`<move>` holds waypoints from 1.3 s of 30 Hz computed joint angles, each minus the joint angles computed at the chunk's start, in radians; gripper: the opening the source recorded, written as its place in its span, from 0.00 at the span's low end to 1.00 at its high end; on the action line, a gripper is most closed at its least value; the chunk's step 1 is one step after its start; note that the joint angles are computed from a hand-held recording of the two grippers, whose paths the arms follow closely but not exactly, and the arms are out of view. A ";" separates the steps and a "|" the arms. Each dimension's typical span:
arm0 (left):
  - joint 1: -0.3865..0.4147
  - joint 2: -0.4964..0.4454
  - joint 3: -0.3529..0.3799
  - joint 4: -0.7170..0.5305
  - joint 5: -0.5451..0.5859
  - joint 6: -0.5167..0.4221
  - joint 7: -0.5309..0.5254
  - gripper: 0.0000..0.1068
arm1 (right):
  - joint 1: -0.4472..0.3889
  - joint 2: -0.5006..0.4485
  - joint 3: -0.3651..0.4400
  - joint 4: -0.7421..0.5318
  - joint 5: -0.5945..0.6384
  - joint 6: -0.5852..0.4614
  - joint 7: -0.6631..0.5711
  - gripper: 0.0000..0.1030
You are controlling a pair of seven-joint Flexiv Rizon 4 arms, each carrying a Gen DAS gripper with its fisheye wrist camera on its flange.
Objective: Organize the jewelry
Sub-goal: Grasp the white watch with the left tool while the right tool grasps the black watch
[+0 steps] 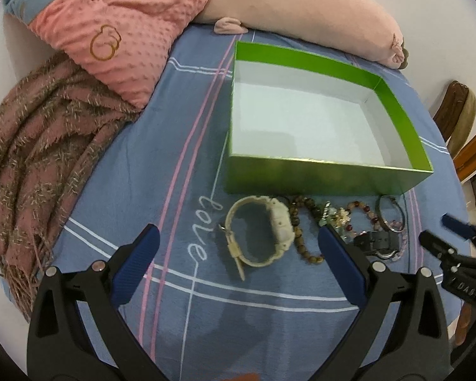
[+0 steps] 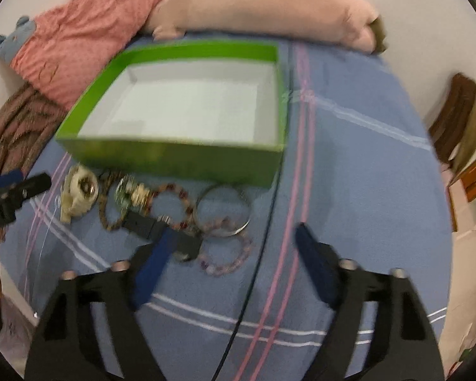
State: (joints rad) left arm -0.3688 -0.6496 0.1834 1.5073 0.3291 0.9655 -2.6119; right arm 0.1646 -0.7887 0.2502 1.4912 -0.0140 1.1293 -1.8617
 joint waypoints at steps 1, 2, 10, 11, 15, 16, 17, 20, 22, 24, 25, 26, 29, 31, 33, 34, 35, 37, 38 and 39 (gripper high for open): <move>0.006 -0.005 -0.004 -0.001 -0.005 -0.002 0.008 0.93 | 0.004 -0.002 0.001 0.001 -0.009 -0.014 -0.010 0.52; 0.013 -0.009 -0.010 -0.001 -0.013 -0.003 0.016 0.91 | 0.010 -0.002 -0.005 0.008 -0.016 -0.007 -0.016 0.50; 0.045 -0.037 -0.028 0.003 -0.066 -0.013 0.072 0.90 | 0.083 0.006 -0.065 0.079 -0.104 0.099 0.014 0.50; 0.055 -0.042 -0.034 0.006 -0.077 -0.005 0.082 0.90 | 0.100 0.006 -0.084 0.089 -0.123 0.120 0.028 0.50; 0.093 -0.055 -0.063 0.044 -0.136 0.088 0.124 0.87 | 0.065 -0.014 -0.036 0.052 -0.142 0.064 0.004 0.50; 0.092 -0.054 -0.060 0.052 -0.146 0.100 0.131 0.86 | 0.046 -0.018 -0.011 0.036 -0.130 0.040 -0.017 0.50; 0.091 -0.052 -0.057 0.061 -0.154 0.113 0.138 0.82 | 0.035 -0.020 0.002 0.027 -0.119 0.032 -0.032 0.50; 0.080 -0.051 -0.040 0.068 -0.174 0.107 0.150 0.63 | 0.050 -0.014 -0.030 0.035 -0.117 0.060 -0.021 0.50; 0.100 -0.052 -0.063 0.081 -0.205 0.120 0.179 0.55 | 0.060 -0.018 -0.044 0.029 -0.124 0.057 -0.010 0.50; 0.107 -0.056 -0.074 0.088 -0.229 0.135 0.204 0.54 | 0.070 -0.026 -0.051 0.021 -0.134 0.059 -0.006 0.50; 0.100 -0.060 -0.069 0.082 -0.234 0.130 0.206 0.54 | 0.075 -0.031 -0.053 0.015 -0.138 0.062 -0.005 0.50; 0.097 -0.068 -0.066 0.073 -0.240 0.123 0.211 0.53 | 0.079 -0.038 -0.056 0.006 -0.144 0.065 -0.003 0.46; 0.088 -0.091 -0.069 0.037 -0.256 0.096 0.235 0.44 | 0.101 -0.064 -0.068 -0.037 -0.160 0.034 0.017 0.35; 0.073 -0.104 -0.055 0.007 -0.250 0.060 0.236 0.42 | 0.116 -0.082 -0.082 -0.062 -0.173 0.013 0.031 0.31; 0.074 -0.115 -0.057 -0.007 -0.253 0.051 0.238 0.40 | 0.122 -0.106 -0.087 -0.096 -0.180 -0.014 0.039 0.22; 0.076 -0.119 -0.060 -0.010 -0.257 0.051 0.240 0.37 | 0.119 -0.115 -0.080 -0.112 -0.177 -0.027 0.037 0.16; 0.073 -0.123 -0.055 -0.015 -0.256 0.045 0.234 0.29 | 0.107 -0.123 -0.063 -0.125 -0.165 -0.038 0.027 0.06; 0.067 -0.123 -0.040 -0.011 -0.249 0.055 0.209 0.17 | 0.104 -0.124 -0.058 -0.129 -0.157 -0.035 0.017 0.03; 0.072 -0.119 -0.043 0.001 -0.249 0.075 0.208 0.16 | 0.099 -0.121 -0.054 -0.126 -0.153 -0.031 0.008 0.02; 0.073 -0.115 -0.044 0.011 -0.248 0.091 0.206 0.15 | 0.097 -0.117 -0.053 -0.124 -0.149 -0.030 0.004 0.02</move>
State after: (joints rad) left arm -0.2960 -0.7646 0.1396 1.5181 0.0813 1.0566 -2.4061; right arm 0.2612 -0.9054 0.1970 1.3668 -0.1630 1.0996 -1.8581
